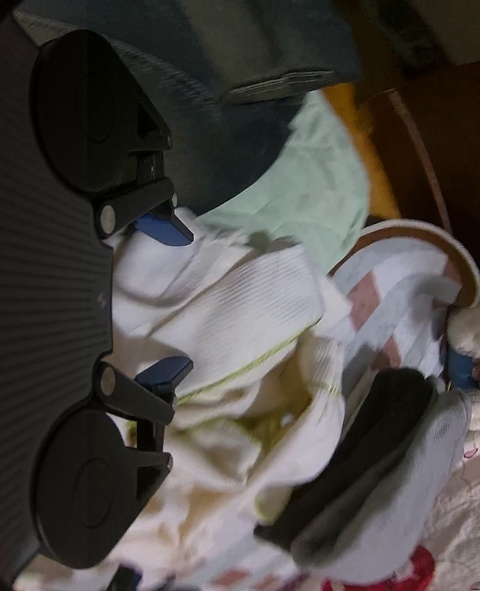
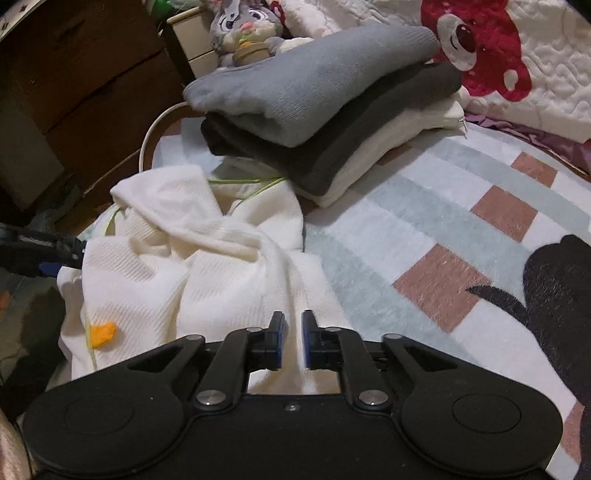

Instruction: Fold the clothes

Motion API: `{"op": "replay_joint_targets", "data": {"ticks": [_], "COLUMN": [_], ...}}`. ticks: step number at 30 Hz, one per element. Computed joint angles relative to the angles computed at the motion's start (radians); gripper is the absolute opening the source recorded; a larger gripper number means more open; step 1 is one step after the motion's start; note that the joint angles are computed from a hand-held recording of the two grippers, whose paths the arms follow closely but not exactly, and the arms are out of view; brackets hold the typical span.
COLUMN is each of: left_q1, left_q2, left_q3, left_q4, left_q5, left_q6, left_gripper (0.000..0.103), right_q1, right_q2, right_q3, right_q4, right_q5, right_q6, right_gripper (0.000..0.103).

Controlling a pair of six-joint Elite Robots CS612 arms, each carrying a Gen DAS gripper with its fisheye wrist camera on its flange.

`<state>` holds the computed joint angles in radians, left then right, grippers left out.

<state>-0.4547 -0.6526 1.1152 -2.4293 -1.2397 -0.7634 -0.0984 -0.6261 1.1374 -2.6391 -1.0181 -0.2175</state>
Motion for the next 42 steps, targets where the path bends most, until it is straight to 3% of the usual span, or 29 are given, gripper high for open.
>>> {"op": "replay_joint_targets", "data": {"ticks": [1, 2, 3, 8, 11, 12, 14, 15, 16, 18, 20, 24, 27, 30, 32, 33, 34, 35, 36, 38, 40, 42], "left_q1": [-0.002, -0.002, 0.003, 0.041, 0.044, 0.041, 0.034, 0.031, 0.027, 0.019, 0.008, -0.007, -0.014, -0.014, -0.024, -0.035, -0.047, -0.057, -0.062, -0.055, -0.039, -0.027], "left_q2": [0.010, 0.018, 0.024, 0.052, 0.068, 0.070, 0.068, 0.066, 0.063, 0.055, 0.041, -0.002, -0.030, -0.030, -0.025, -0.023, -0.021, -0.017, -0.012, -0.007, -0.010, -0.014], "left_q3": [-0.013, -0.022, -0.025, -0.045, -0.067, -0.067, -0.053, -0.050, -0.045, -0.036, -0.015, 0.059, 0.106, 0.101, 0.085, 0.071, 0.060, 0.047, 0.032, 0.015, 0.018, 0.030], "left_q4": [0.013, 0.020, 0.014, -0.031, -0.018, -0.020, -0.046, -0.051, -0.061, -0.087, -0.123, -0.299, -0.454, -0.469, -0.410, -0.347, -0.293, -0.238, -0.185, -0.125, -0.134, -0.177], "left_q5": [0.020, 0.028, 0.010, -0.139, -0.154, -0.145, -0.122, -0.112, -0.103, -0.086, -0.064, -0.093, -0.185, -0.268, -0.249, -0.194, -0.133, -0.076, -0.038, -0.040, -0.072, -0.092], "left_q6": [0.014, 0.022, 0.015, -0.115, -0.104, -0.083, -0.044, -0.019, 0.004, 0.045, 0.081, 0.183, 0.256, 0.265, 0.270, 0.277, 0.291, 0.299, 0.292, 0.227, 0.141, 0.108], "left_gripper": [0.076, 0.078, 0.079, 0.087, 0.086, 0.084, 0.062, 0.058, 0.046, 0.032, 0.023, 0.018, 0.014, 0.014, 0.029, 0.036, 0.051, 0.060, 0.060, 0.060, 0.062, 0.063], "right_q1": [-0.003, -0.006, -0.008, 0.005, 0.017, 0.022, 0.028, 0.031, 0.033, 0.034, 0.035, 0.019, -0.001, -0.022, -0.031, -0.035, -0.039, -0.045, -0.049, -0.057, -0.065, -0.073], "right_q2": [0.007, 0.013, 0.018, 0.049, 0.081, 0.092, 0.107, 0.112, 0.113, 0.100, 0.071, 0.004, -0.054, -0.097, -0.120, -0.127, -0.129, -0.132, -0.133, -0.131, -0.127, -0.124], "right_q3": [-0.013, -0.023, -0.026, -0.072, -0.123, -0.142, -0.159, -0.164, -0.161, -0.139, -0.088, 0.025, 0.106, 0.163, 0.193, 0.204, 0.210, 0.216, 0.221, 0.229, 0.237, 0.241], "right_q4": [0.019, 0.031, 0.028, 0.092, 0.147, 0.164, 0.154, 0.141, 0.125, 0.090, -0.011, -0.285, -0.484, -0.613, -0.621, -0.611, -0.589, -0.552, -0.517, -0.461, -0.416, -0.393], "right_q5": [0.014, 0.033, 0.051, 0.056, 0.052, 0.046, 0.042, 0.042, 0.049, 0.082, 0.088, 0.080, -0.016, -0.131, -0.224, -0.264, -0.287, -0.293, -0.295, -0.285, -0.257, -0.196], "right_q6": [0.024, 0.056, 0.084, 0.046, 0.009, 0.004, -0.001, -0.003, -0.013, -0.056, -0.073, 0.034, 0.113, 0.153, 0.124, 0.106, 0.097, 0.094, 0.101, 0.143, 0.191, 0.228], "right_gripper": [0.045, 0.065, 0.071, 0.076, 0.087, 0.088, 0.091, 0.088, 0.081, 0.021, 0.014, 0.011, 0.010, 0.010, 0.010, 0.010, 0.010, 0.011, 0.011, 0.013, 0.018, 0.022]}}
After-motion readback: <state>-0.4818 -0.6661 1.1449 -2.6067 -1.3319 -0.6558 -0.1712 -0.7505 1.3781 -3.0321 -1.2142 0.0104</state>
